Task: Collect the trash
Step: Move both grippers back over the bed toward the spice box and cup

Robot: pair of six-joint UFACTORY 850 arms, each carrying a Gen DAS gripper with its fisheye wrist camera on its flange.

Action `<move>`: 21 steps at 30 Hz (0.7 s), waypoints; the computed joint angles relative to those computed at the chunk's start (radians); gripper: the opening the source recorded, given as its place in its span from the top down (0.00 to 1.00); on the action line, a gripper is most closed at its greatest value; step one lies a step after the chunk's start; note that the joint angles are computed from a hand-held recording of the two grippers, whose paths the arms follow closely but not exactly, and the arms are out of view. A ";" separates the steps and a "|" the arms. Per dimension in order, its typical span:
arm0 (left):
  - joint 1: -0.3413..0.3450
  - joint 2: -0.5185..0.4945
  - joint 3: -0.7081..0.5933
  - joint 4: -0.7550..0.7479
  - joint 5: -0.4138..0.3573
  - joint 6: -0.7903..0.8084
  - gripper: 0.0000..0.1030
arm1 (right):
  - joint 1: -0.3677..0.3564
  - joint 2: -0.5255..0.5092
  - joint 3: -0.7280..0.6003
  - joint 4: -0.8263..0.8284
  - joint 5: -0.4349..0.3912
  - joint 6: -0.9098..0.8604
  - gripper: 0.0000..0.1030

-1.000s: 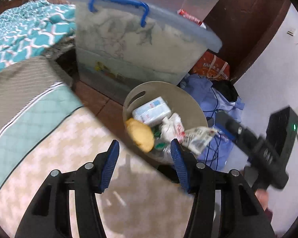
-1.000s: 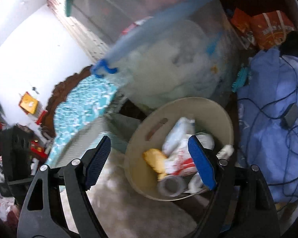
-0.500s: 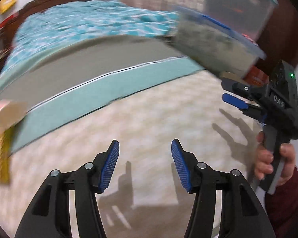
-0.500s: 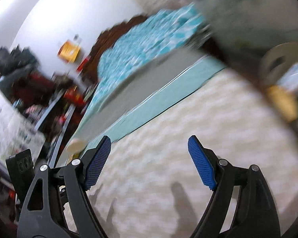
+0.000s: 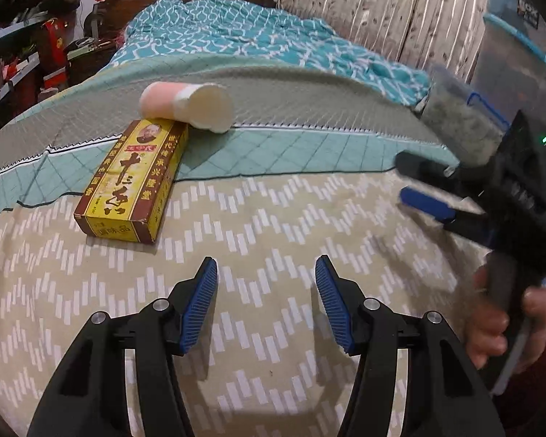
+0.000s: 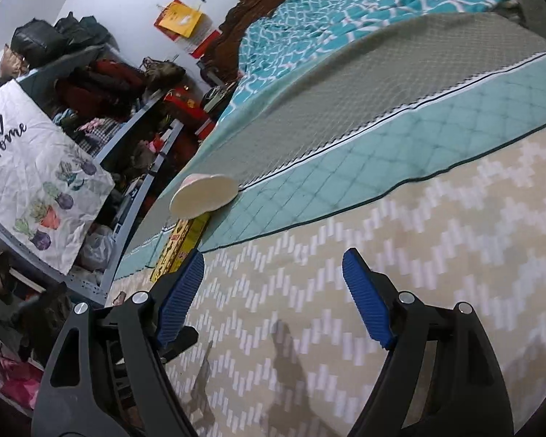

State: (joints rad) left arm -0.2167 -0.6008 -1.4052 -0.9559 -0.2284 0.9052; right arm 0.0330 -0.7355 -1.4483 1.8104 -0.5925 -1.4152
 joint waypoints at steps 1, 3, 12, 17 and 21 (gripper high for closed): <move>0.003 0.003 0.004 -0.040 -0.007 0.040 0.48 | -0.002 0.007 0.012 0.028 -0.002 -0.036 0.24; 0.008 0.012 0.018 -0.132 -0.019 0.134 0.48 | -0.001 0.015 0.028 0.080 0.001 -0.084 0.24; 0.010 0.031 0.046 -0.343 -0.046 0.356 0.48 | -0.034 0.008 0.043 0.131 -0.049 -0.039 0.23; 0.008 0.027 0.039 -0.343 -0.053 0.352 0.48 | -0.033 0.005 0.035 0.116 -0.044 -0.036 0.23; 0.006 0.027 0.038 -0.338 -0.052 0.340 0.48 | -0.032 0.004 0.031 0.105 -0.042 -0.031 0.23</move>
